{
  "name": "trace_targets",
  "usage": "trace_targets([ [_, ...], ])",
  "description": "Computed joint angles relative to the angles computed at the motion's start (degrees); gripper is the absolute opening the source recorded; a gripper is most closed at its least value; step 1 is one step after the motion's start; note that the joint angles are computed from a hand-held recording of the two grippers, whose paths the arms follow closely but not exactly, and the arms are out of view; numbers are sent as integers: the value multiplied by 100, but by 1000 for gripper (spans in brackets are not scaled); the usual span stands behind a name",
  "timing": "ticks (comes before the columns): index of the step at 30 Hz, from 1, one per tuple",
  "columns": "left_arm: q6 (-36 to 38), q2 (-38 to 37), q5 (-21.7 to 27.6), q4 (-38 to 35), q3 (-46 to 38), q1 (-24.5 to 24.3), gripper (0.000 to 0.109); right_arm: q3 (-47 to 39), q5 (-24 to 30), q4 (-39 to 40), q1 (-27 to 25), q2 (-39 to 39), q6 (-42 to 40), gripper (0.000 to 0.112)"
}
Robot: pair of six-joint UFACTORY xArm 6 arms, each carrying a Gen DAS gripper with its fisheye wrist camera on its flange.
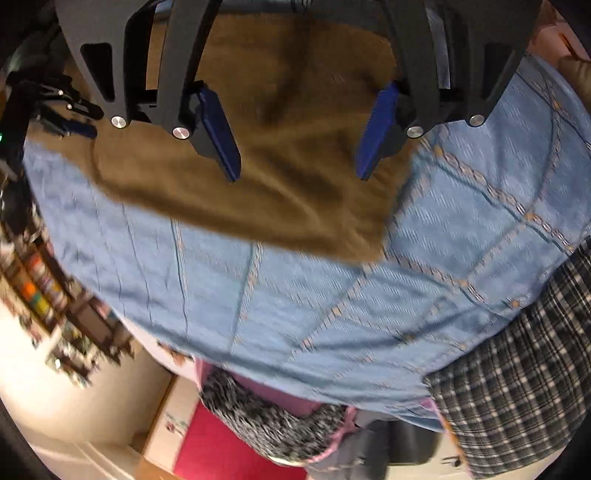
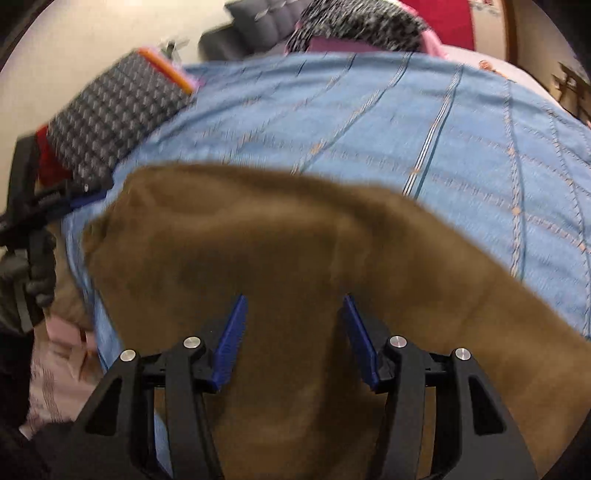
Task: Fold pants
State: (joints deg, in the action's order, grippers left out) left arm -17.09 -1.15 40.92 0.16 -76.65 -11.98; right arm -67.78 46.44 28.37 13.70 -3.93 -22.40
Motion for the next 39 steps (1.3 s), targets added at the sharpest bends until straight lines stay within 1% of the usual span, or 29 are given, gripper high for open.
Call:
trace_targets([
  [1,-228,-25,63,373,125,-64,65,76,38,-78,32,-37,-60,60],
  [2,-345,-54,76,505,235,-69,63,196,-81,-144,86,-106,-132,60],
  [3,-497,-72,36,632,355,-60,57,305,-199,-186,130,-182,-197,61],
  [5,-730,-115,-142,859,592,-4,48,367,-230,-147,137,-234,-224,62],
  [7,-661,-95,-161,912,598,18,48,411,-202,66,61,-305,-290,61],
  [9,-660,-20,21,974,433,10,48,498,-226,341,-40,-430,-388,61],
  [12,-830,-6,324,1183,207,-84,48,825,-493,747,-336,-850,-496,61],
  [14,-1000,-8,389,1434,44,-241,51,1045,-709,794,-535,-1094,-424,61],
  [15,-995,-18,352,1494,-6,-318,55,1147,-816,759,-626,-1197,-373,61],
  [17,-982,80,301,1647,-232,-551,58,1479,-1088,572,-848,-1533,-168,61],
  [20,-633,382,199,1310,-628,-916,59,1897,-1328,323,-1252,-1967,154,61],
  [22,-228,672,149,812,-940,-1191,59,2160,-1382,214,-1613,-2265,331,61],
  [24,74,946,142,459,-1239,-1422,59,2408,-1406,184,-1994,-2562,442,61],
  [26,574,1348,186,-34,-1692,-1744,59,2645,-1431,78,-2442,-2869,618,61],
  [28,886,1634,254,-286,-2040,-1971,59,2878,-1458,-46,-2939,-3169,809,61],
  [29,1064,1782,282,-435,-2215,-2103,59,2939,-1439,-16,-3176,-3242,781,61],
  [30,1245,1955,361,-593,-2453,-2225,59,3027,-1425,-25,-3491,-3364,818,61],
  [31,1407,2103,430,-722,-2653,-2315,59,3109,-1468,-79,-3690,-3450,907,61],
  [33,1672,2390,595,-865,-3061,-2537,59,3298,-1627,-452,-4114,-3633,1335,61],
  [35,1956,2645,791,-1003,-3435,-2694,59,3507,-1849,-1013,-4533,-3802,1971,61],
  [36,2082,2729,860,-1068,-3557,-2756,59,3574,-1894,-1055,-4796,-3832,2131,61],
  [39,2481,3007,1118,-1258,-3923,-2924,59,3613,-1956,-1006,-5287,-3750,2384,61],
])
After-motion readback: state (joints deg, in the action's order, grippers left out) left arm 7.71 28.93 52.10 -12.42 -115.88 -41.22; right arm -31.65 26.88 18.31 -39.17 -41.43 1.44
